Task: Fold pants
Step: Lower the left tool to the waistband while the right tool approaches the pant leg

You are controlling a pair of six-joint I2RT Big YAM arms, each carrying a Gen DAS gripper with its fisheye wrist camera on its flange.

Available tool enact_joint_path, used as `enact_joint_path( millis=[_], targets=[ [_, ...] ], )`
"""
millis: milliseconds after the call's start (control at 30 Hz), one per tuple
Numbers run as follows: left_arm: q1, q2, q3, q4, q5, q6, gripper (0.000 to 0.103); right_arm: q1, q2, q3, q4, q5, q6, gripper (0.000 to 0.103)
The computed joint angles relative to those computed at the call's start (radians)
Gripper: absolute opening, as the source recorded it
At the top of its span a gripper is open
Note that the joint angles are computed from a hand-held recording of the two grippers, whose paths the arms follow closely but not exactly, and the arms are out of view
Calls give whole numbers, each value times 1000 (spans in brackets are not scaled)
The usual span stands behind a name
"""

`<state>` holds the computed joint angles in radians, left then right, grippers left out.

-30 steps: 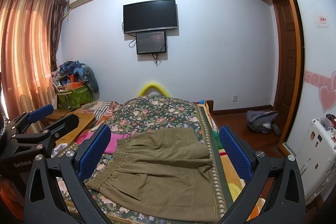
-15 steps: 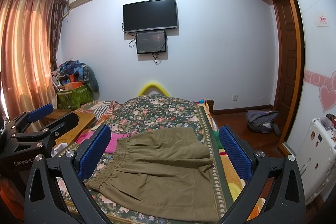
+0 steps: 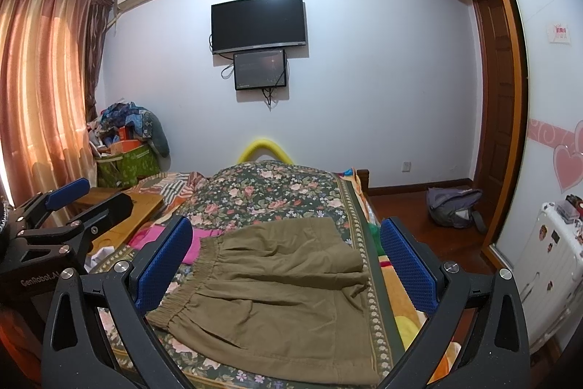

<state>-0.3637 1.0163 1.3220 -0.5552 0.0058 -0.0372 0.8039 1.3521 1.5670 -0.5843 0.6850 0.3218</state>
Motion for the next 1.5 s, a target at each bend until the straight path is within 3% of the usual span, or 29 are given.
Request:
enact_joint_path(
  millis=[433, 733, 900, 1000, 1100, 1300, 1400, 1500],
  targets=[
    [81, 193, 80, -17, 15, 29, 103, -127, 43, 1, -101, -95, 71, 103],
    [164, 437, 254, -106, 100, 11, 103, -234, 134, 91, -154, -210, -14, 102],
    [202, 581, 375, -141, 81, 4, 103, -287, 201, 155, -137, -249, -74, 102],
    [220, 660, 449, -160, 47, -6, 103, -320, 252, 207, -141, -286, -97, 102],
    [244, 745, 537, -184, 65, -18, 103, -348, 307, 264, -155, -321, -115, 102],
    [273, 899, 701, -265, 66, -1, 103, -408, 458, 446, -248, -416, -152, 102],
    [280, 944, 740, -282, 51, 16, 103, -429, 534, 537, -286, -436, -178, 102],
    [291, 992, 776, -302, 84, 20, 103, -441, 599, 615, -309, -434, -207, 102]
  ],
)
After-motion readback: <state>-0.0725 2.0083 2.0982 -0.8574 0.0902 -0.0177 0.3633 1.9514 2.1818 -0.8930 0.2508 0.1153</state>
